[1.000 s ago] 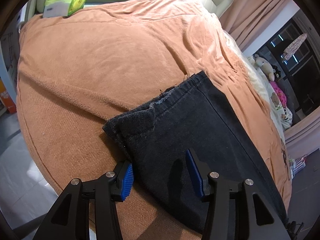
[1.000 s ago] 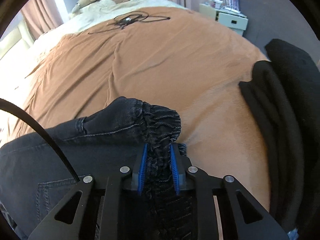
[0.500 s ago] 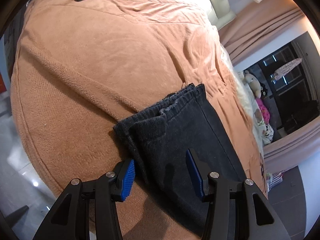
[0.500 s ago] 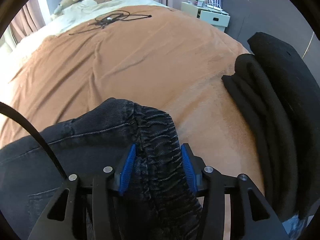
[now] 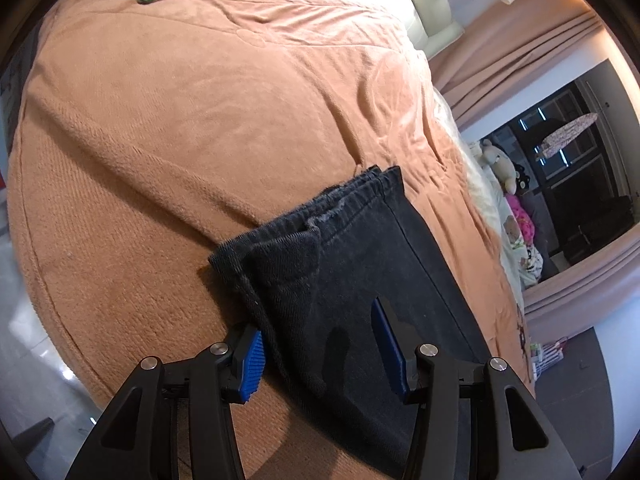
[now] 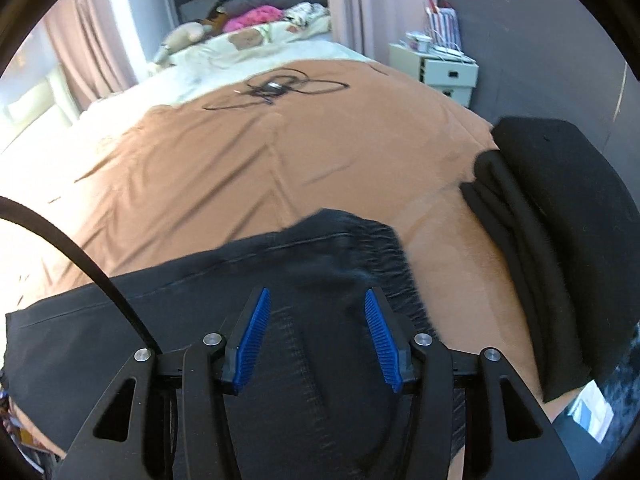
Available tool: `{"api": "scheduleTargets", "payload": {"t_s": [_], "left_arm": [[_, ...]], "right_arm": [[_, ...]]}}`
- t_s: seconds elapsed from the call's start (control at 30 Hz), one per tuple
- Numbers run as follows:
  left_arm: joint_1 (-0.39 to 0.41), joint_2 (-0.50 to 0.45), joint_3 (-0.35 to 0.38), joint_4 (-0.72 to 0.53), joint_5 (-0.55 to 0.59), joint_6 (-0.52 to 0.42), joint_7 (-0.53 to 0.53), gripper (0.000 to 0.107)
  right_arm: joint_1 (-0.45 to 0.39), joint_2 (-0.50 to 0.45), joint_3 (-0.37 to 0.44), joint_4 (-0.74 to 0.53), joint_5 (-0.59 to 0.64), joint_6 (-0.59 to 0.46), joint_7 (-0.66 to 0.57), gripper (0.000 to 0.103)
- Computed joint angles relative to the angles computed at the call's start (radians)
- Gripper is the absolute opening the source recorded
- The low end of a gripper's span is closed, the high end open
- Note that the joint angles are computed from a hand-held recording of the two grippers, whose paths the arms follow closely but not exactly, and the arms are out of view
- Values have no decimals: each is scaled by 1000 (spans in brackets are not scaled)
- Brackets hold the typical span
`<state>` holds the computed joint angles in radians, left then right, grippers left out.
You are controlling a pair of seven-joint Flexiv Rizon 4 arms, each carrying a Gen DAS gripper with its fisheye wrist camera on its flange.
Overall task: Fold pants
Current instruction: 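Grasp and lift the hem with left while right presses the pants flat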
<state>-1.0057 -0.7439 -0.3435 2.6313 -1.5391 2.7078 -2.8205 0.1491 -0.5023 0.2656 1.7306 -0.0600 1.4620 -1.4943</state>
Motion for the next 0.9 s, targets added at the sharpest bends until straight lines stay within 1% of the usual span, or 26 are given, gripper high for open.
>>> {"api": "scheduleTargets", "payload": {"t_s": [0.07,0.13,0.17,0.2,0.23,0.27,0.3,0.4,0.47,0.6,0.73,0.9], "left_arm": [[-1,-5,7,0,18,7,-12,51],[-1,-8,4,-4,16,9,-12,44],[-1,-10,3,-2,22,7,-21,32],[1,-15,10,5,49,10,-53,22],[1,-21,16,11,69,14,-80,17],[0,-27,19,15,83,19,-99,11],[-4,-31,18,17,84,25,-112,8],[-15,-30,13,22,72,44,-125,5],[-20,-10,3,19,44,43,-85,5],[-31,34,-2,15,-1,55,-13,5],[-33,75,-1,16,-18,62,47,5],[-31,114,10,18,-17,77,103,5]], "right_arm": [[-19,8,41,5,20,-6,-20,48],[-27,13,68,3,37,-9,-40,48],[-13,19,65,8,38,2,-40,48],[27,31,29,24,25,28,-16,48],[69,44,-18,44,8,55,17,48],[98,54,-47,67,-25,95,58,48],[107,58,-43,71,-16,109,50,48],[109,56,-8,82,-45,132,59,48],[62,49,75,79,-52,107,22,48],[32,36,167,88,-52,85,-53,48],[22,14,232,78,-15,36,-112,48],[36,-10,269,75,30,5,-188,48]]}}
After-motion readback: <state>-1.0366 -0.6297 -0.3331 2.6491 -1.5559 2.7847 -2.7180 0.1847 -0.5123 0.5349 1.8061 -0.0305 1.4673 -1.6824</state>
